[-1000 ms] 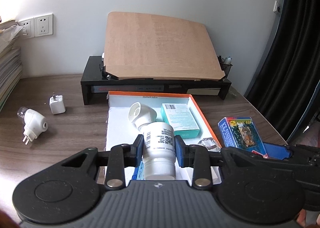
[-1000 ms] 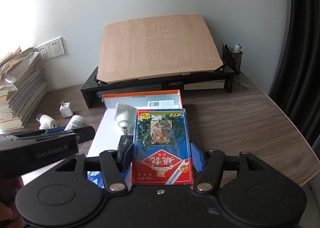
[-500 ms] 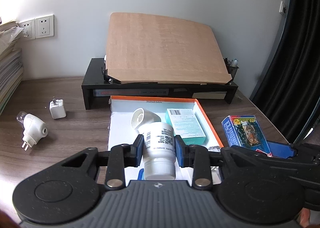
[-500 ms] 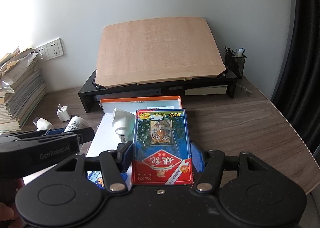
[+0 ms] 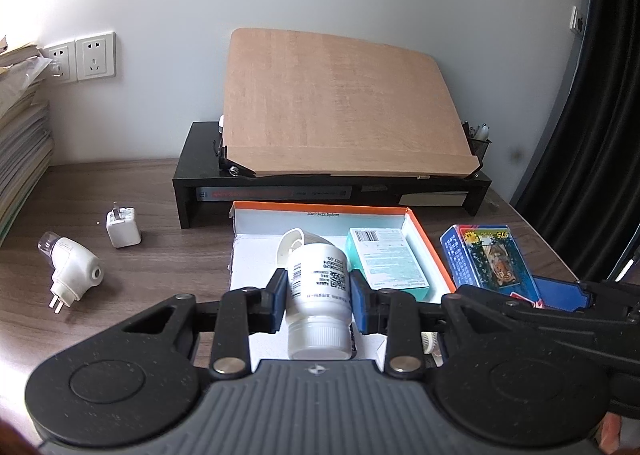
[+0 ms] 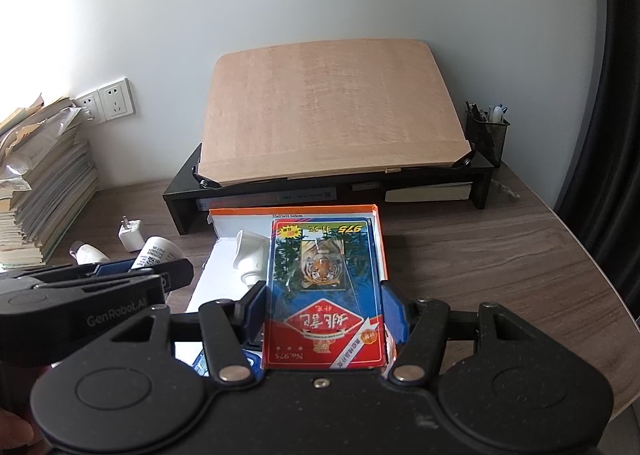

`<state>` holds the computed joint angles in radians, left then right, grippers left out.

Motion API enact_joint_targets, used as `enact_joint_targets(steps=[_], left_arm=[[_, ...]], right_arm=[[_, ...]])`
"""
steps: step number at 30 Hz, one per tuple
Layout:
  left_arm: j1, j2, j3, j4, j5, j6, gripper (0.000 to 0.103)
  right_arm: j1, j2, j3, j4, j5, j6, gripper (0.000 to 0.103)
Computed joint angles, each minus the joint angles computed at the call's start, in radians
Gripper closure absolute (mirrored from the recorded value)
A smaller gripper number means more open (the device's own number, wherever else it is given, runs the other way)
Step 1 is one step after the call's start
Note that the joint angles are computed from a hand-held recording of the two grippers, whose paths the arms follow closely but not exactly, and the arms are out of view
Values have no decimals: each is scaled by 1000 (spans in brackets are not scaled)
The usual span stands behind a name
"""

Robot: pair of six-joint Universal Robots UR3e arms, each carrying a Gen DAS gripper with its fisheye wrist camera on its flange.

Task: Organize rigid objects
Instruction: 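Carry the pill bottle and card pack over the lid with both tools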

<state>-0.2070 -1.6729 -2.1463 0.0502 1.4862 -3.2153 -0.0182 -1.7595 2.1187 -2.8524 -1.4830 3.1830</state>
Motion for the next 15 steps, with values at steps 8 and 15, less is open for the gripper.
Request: enact_joint_targets(steps=[8,15], left_arm=[[14,-32,30,-4,-17,6,70],[9,-75,69,-6,-12,4,70]], right_arm=[[13,61,-44,-10,-18,4,32],[20,122,-87,-18,-30,8,31]])
